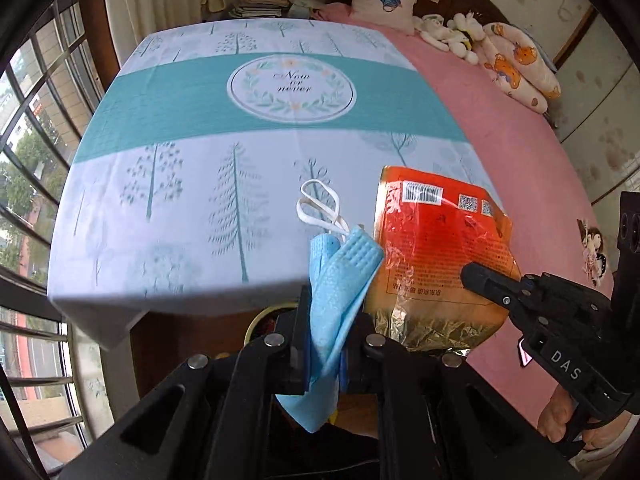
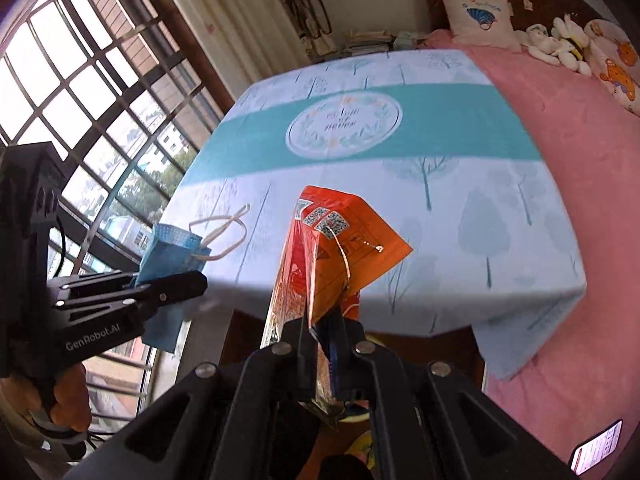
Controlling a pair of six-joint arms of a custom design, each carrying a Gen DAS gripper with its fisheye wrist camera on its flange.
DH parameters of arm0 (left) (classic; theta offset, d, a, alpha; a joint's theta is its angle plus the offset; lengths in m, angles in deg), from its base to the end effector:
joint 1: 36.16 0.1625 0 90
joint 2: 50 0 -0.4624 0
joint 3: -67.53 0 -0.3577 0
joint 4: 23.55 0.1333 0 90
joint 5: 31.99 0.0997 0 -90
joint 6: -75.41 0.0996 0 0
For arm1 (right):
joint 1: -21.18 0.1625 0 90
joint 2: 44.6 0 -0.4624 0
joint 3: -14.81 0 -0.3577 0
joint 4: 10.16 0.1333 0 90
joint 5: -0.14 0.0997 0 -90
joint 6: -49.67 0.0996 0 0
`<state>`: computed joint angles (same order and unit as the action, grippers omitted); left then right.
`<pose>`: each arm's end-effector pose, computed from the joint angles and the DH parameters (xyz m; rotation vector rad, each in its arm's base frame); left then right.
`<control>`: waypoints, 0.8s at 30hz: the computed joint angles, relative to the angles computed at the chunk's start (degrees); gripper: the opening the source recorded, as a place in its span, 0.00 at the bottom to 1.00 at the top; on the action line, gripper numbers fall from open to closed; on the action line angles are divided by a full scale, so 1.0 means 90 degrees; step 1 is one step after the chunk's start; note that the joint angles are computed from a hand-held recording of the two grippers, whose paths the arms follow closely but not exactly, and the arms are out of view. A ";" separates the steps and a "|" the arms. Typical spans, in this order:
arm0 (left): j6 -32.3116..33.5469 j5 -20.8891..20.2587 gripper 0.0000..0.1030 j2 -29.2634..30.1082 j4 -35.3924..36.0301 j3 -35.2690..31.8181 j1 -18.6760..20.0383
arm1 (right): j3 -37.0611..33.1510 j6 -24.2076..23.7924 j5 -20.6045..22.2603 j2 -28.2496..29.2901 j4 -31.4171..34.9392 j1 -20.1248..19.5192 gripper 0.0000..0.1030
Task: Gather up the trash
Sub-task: 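Carry blue mask and foil bag over the trash bin and open both tools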
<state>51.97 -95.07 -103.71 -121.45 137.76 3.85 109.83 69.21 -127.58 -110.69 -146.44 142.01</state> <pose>-0.4229 -0.5879 0.3307 0.6596 2.5860 -0.2206 0.3794 -0.4946 0.3667 0.1198 -2.5765 0.7301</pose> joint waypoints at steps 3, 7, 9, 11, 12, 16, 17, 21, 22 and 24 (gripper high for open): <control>-0.0123 0.0070 0.07 -0.0250 0.0019 0.0419 -0.0043 | 0.0272 0.0118 0.0081 -0.0035 0.0042 0.0038 0.03; -0.0329 0.0025 0.07 -0.0488 0.0036 0.0908 -0.0007 | 0.0659 0.0349 0.0226 -0.0049 0.0115 0.0030 0.03; -0.0357 -0.0081 0.07 -0.0570 -0.0002 0.1131 0.0042 | 0.0804 0.0483 0.0237 -0.0024 0.0129 0.0012 0.03; -0.0283 -0.0189 0.07 -0.0626 -0.0118 0.1359 0.0107 | 0.0945 0.0650 0.0207 0.0012 0.0106 -0.0018 0.03; -0.0206 -0.0263 0.07 -0.0656 -0.0227 0.1496 0.0147 | 0.0945 0.0650 0.0207 0.0012 0.0106 -0.0018 0.03; 0.0088 -0.0523 0.08 -0.0700 -0.0687 0.2027 0.0340 | 0.1406 0.1120 0.0136 0.0129 -0.0006 -0.0202 0.03; 0.0151 -0.0562 0.08 -0.0699 -0.0793 0.2159 0.0384 | 0.1510 0.1245 0.0142 0.0157 -0.0056 -0.0263 0.03; 0.0513 -0.0729 0.08 -0.0642 -0.1364 0.2694 0.0564 | 0.2010 0.1702 0.0200 0.0268 -0.0623 -0.0564 0.04; 0.0628 -0.0740 0.08 -0.0609 -0.1482 0.2810 0.0602 | 0.2150 0.1805 0.0224 0.0305 -0.0839 -0.0657 0.04; 0.0858 -0.0771 0.08 -0.0527 -0.1750 0.3044 0.0684 | 0.2421 0.1898 0.0240 0.0403 -0.1311 -0.0832 0.04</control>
<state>59.69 -102.01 -108.45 -137.20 165.15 10.01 131.62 86.29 -125.42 -107.06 -158.23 134.52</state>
